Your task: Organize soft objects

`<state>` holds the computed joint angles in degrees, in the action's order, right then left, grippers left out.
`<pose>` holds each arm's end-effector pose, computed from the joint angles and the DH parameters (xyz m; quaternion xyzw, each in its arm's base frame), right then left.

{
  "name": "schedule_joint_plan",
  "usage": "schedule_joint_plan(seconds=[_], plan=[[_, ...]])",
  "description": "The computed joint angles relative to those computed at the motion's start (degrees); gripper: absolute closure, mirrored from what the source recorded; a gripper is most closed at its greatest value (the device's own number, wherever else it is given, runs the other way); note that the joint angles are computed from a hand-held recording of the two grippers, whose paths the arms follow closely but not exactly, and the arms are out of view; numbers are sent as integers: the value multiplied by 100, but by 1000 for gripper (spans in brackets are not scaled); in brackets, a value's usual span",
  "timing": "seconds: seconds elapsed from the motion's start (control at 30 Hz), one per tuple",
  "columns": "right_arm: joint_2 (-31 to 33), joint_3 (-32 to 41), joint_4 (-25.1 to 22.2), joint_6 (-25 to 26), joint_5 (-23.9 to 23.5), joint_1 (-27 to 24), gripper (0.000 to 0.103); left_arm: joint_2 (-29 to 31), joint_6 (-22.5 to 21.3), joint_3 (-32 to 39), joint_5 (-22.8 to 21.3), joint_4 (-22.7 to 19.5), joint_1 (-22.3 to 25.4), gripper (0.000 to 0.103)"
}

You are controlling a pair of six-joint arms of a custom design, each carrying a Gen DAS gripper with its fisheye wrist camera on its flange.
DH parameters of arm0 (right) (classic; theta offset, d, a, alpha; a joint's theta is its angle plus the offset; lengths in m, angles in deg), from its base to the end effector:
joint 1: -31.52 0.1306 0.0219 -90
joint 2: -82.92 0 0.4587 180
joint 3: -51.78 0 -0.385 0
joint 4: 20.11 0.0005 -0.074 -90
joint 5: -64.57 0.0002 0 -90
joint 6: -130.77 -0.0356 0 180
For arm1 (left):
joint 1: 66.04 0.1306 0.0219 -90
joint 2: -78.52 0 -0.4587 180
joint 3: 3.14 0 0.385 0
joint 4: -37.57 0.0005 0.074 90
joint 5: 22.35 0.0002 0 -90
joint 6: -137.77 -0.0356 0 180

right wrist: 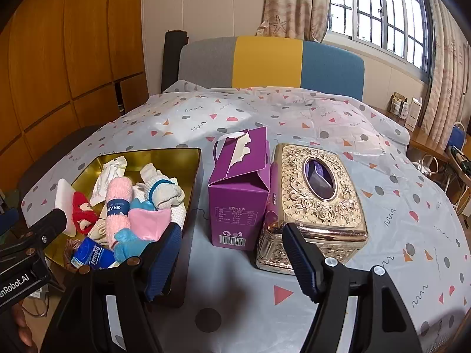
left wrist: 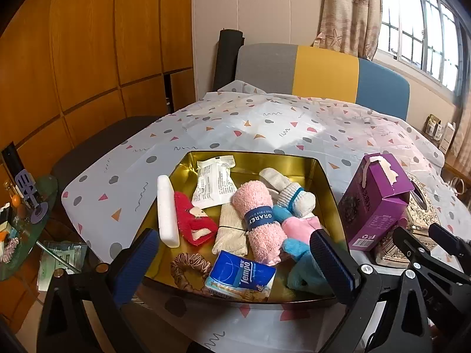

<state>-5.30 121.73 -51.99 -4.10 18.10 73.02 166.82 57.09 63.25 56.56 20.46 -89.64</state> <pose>0.3554 0.2811 0.3653 0.1414 0.8788 -0.0590 0.4520 0.4149 -0.1743 0.3767 0.0704 0.8966 -0.0377 0.4355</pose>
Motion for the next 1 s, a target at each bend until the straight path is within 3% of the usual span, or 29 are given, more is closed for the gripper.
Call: schedule_joint_plan(seconds=[1.0], plan=[[-1, 33, -37, 30, -28, 36, 31, 7, 13, -17, 35, -64, -3, 0]])
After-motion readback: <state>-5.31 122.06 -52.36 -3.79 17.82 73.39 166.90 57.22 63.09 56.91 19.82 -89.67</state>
